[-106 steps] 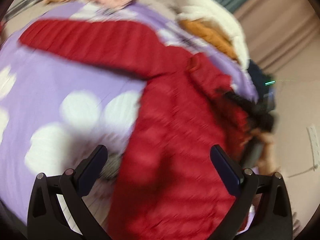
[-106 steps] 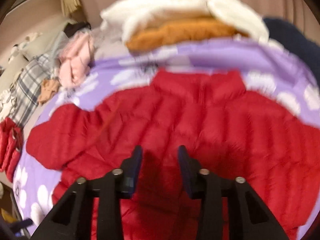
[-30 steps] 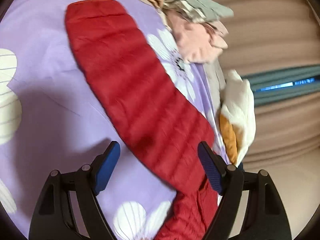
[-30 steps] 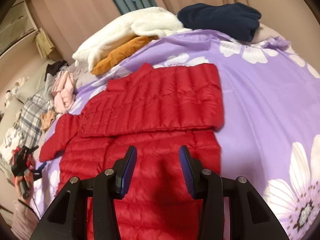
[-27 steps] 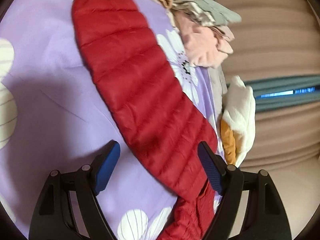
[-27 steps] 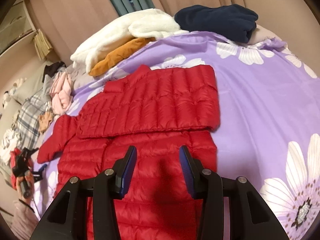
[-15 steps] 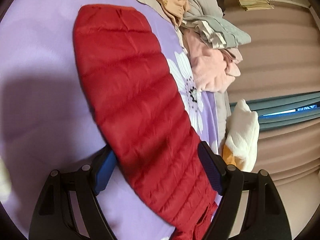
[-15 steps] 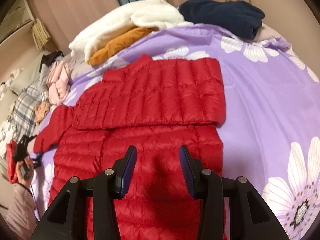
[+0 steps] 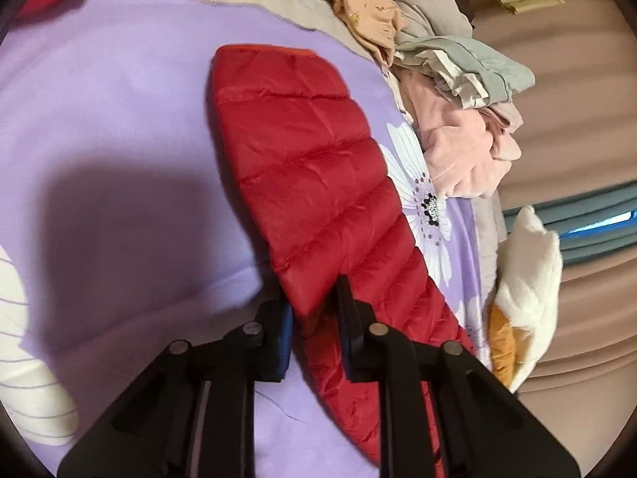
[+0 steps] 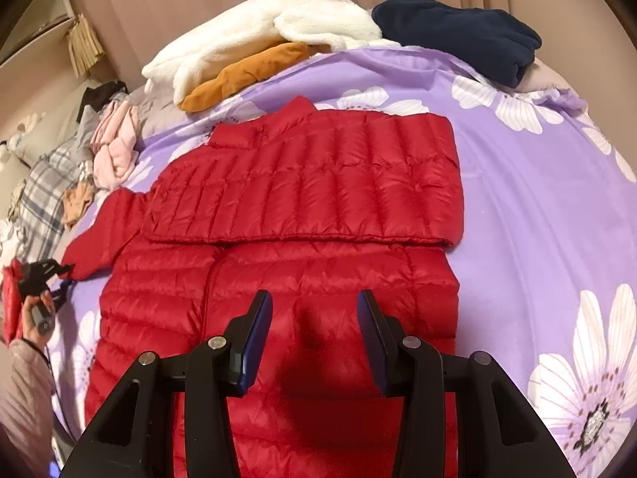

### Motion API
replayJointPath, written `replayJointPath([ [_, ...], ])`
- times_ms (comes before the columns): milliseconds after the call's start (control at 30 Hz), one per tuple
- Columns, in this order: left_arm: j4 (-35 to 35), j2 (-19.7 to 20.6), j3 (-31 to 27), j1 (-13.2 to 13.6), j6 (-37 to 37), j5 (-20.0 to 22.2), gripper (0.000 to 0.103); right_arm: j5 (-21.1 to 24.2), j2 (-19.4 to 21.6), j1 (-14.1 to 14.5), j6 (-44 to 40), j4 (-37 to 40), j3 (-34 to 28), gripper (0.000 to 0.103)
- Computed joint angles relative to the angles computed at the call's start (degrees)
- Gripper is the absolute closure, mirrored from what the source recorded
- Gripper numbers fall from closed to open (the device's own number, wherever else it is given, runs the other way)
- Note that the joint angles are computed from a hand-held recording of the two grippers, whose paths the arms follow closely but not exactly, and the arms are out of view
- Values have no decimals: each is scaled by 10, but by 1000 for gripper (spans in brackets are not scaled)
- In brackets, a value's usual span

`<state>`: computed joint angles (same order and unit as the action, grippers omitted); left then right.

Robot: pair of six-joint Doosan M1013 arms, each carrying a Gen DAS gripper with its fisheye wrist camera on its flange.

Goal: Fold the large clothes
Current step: 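Fold the other red sleeve across the jacket body with the left tool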

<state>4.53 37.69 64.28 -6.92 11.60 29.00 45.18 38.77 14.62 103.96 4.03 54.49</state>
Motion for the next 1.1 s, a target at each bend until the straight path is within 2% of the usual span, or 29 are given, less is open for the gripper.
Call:
replayJointPath([
  [133, 77, -3, -24, -12, -1, 38, 93, 5, 1, 3, -4, 0, -3, 60],
  [267, 150, -8, -48, -30, 14, 58, 93, 6, 1, 5, -11, 6, -1, 60],
  [433, 216, -6, -90, -61, 75, 79, 93, 3, -2, 6, -17, 16, 4, 60],
  [533, 243, 4, -125, -83, 133, 96, 93, -4, -7, 7, -23, 21, 12, 60],
  [600, 274, 19, -161, -104, 187, 127, 93, -9, -10, 7, -23, 21, 16, 60],
  [700, 307, 44, -207, -137, 291, 157, 91, -18, -16, 4, -26, 29, 26, 60],
  [800, 308, 67, -238, -164, 386, 168, 89, -23, -19, 2, -25, 34, 34, 60],
  [867, 283, 87, -265, -178, 446, 184, 88, -26, -22, 0, -25, 38, 38, 60],
  [1100, 189, 130, -317, -194, 558, 229, 88, -33, -26, -8, -21, 54, 53, 60],
])
